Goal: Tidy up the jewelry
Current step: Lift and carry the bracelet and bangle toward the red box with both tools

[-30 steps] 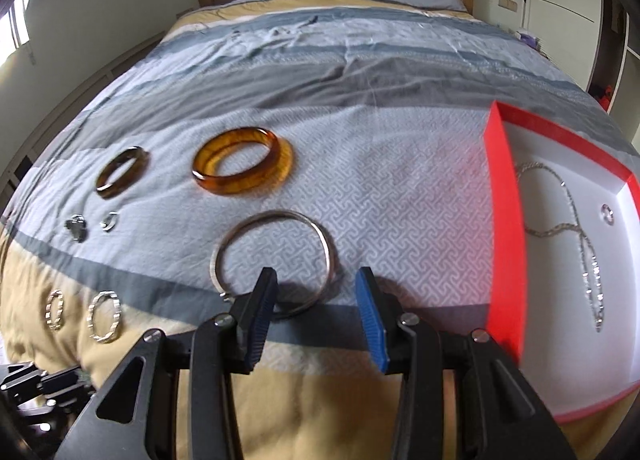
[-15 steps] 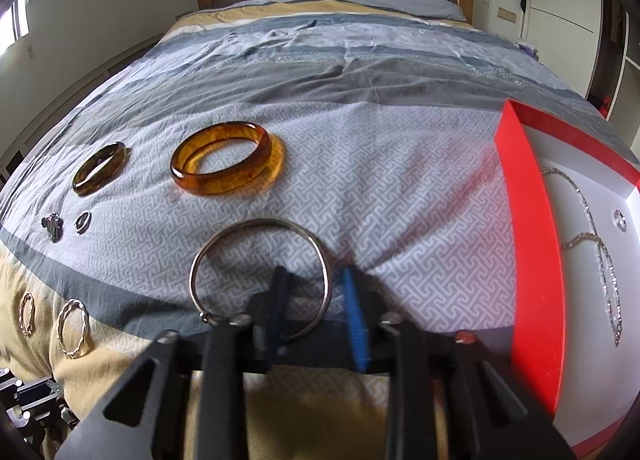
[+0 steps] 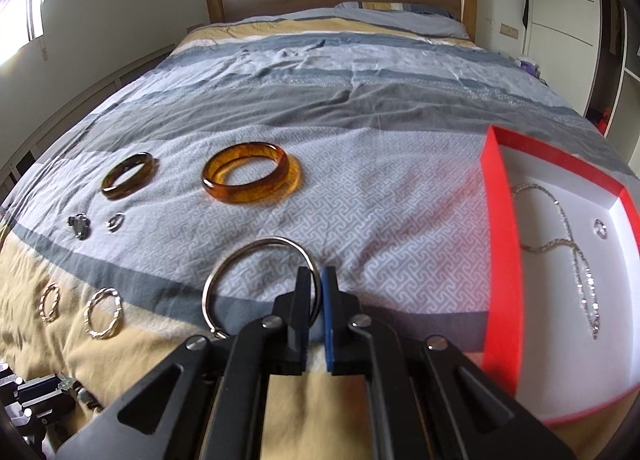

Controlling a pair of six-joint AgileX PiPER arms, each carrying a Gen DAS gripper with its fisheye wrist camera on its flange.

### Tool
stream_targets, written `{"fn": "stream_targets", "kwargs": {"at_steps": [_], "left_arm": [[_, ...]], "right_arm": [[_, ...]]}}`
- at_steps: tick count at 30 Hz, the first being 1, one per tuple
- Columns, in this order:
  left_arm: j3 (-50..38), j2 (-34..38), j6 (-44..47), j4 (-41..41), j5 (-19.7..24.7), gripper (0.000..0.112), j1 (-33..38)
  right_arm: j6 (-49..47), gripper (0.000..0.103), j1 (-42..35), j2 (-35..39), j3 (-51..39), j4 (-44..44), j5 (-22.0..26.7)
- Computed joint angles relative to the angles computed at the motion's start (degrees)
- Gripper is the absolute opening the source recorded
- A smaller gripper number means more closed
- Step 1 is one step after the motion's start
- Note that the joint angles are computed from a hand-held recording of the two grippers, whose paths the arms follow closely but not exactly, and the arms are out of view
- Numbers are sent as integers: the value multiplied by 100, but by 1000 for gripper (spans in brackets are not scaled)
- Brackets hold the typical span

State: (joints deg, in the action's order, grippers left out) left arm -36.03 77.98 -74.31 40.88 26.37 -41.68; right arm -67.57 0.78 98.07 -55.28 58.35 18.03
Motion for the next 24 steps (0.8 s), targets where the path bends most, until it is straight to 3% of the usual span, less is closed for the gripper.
{"fn": "stream_targets", "kwargs": {"at_steps": [13, 24], "left_arm": [[22, -935, -829, 332, 1429, 11, -1121], [-237, -1466, -1545, 583, 2842, 11, -2384]], "right_arm": [[138, 4, -255, -1325, 656, -480, 378], [456, 4, -494, -2452, 1026, -984, 989]]}}
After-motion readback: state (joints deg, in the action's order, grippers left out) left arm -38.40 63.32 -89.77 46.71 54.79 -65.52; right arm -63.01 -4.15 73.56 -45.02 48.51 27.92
